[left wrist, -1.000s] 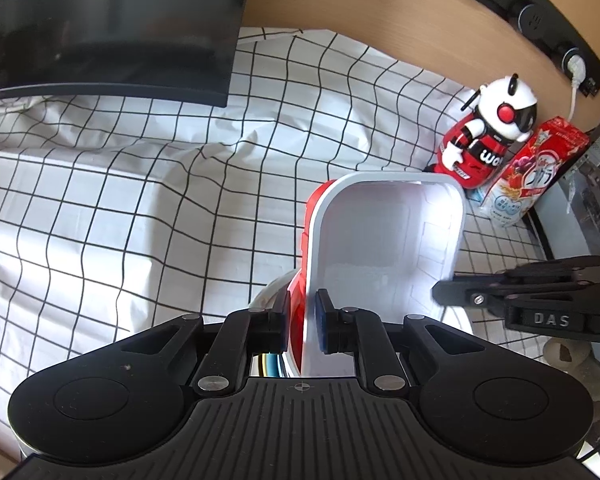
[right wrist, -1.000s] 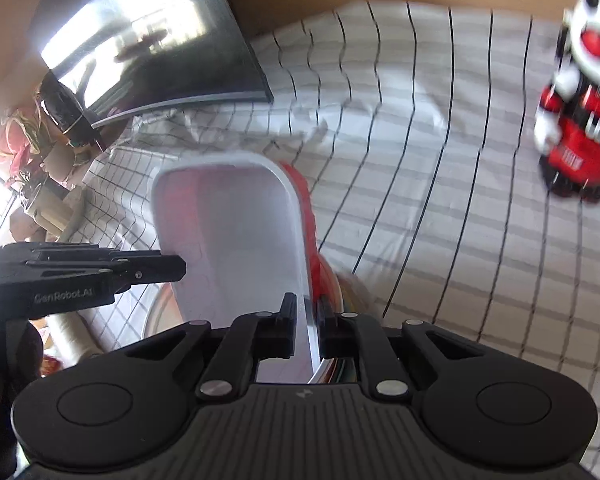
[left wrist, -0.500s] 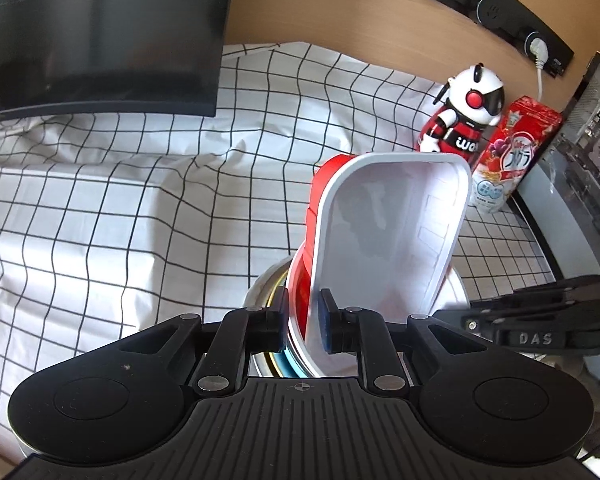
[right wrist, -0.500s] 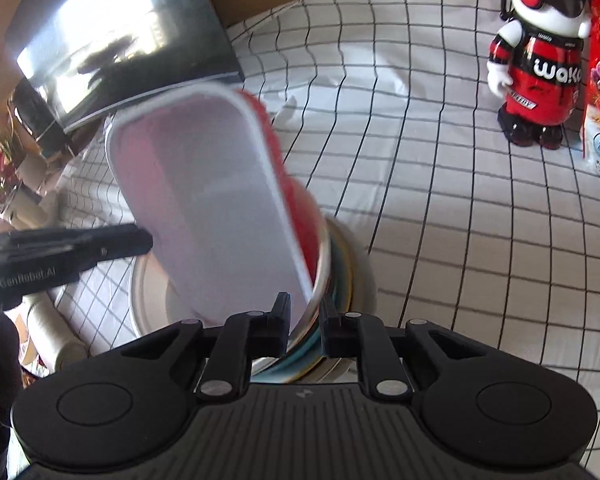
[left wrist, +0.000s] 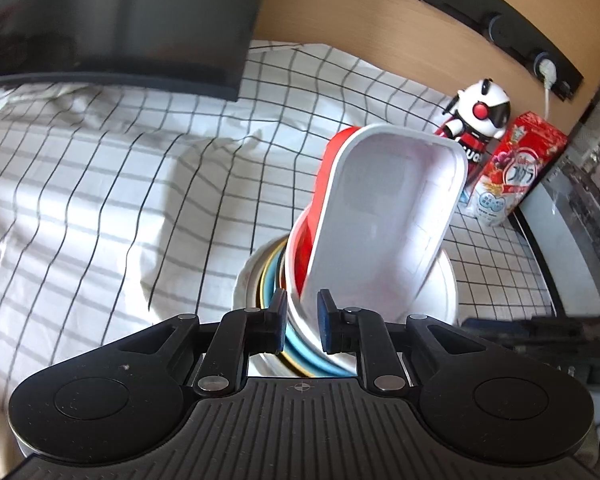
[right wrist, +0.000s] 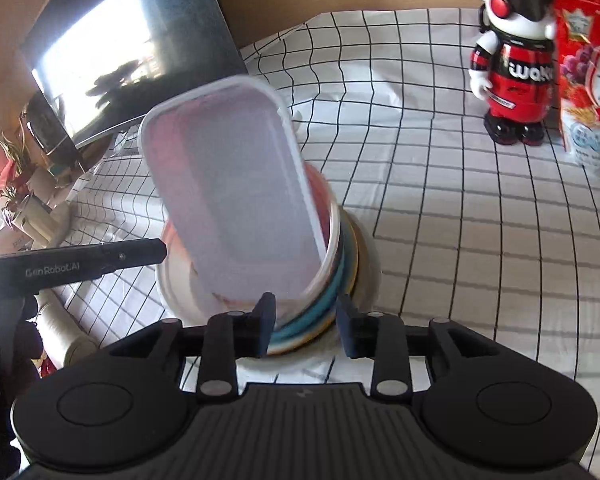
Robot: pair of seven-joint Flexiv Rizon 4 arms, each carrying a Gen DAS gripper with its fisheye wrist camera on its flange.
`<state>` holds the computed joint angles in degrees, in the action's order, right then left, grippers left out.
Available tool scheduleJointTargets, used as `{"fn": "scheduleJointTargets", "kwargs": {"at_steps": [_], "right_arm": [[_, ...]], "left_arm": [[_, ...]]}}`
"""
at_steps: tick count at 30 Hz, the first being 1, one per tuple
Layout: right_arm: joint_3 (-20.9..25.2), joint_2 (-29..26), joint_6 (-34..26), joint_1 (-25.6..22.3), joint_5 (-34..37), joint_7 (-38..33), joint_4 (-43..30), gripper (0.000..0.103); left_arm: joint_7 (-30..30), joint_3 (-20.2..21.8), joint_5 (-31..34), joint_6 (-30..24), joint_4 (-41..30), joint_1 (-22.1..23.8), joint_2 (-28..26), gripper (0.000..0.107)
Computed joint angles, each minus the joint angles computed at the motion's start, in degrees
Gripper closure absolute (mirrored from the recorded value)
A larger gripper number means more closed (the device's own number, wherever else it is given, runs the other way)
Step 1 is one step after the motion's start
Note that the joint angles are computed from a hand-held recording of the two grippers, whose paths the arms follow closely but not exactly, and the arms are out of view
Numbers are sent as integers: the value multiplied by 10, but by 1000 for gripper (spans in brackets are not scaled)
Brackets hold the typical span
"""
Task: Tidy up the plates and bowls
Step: 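Open both grippers and release the tray inside the white bowl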
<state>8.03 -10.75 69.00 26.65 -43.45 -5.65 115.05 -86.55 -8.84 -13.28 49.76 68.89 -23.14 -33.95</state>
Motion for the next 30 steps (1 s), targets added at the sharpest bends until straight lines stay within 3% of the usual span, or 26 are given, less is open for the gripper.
{"fn": "scheduleJointTargets", "kwargs": {"at_steps": [10,14,17,19,22,24,26,30], "right_arm": [[-14,1,64,2,-83,58,37,70],[-15,11,26,14,-136,110,47,69],[-9,32,-11,17,-216,184,64,60],[-2,52,-34,12,-299,269,78,38],[22,72,-67,2,-362,363,90,30],[43,74,-87,3,-312,333,87,30],[57,74,-111,12,-266,307,81,30],[70,73,-162,32,-240,275,64,30]], "left_arm": [[-101,26,43,60,85,-27,50,89],[-108,8,32,111,150,-20,79,89],[-77,-22,-3,194,229,-7,115,91],[-51,-50,-40,263,282,6,137,92],[-50,-41,-43,292,308,-4,155,92],[-85,-4,-2,275,297,-29,157,92],[-87,-3,9,262,293,-29,160,92],[-79,8,57,222,280,-41,168,92]]}}
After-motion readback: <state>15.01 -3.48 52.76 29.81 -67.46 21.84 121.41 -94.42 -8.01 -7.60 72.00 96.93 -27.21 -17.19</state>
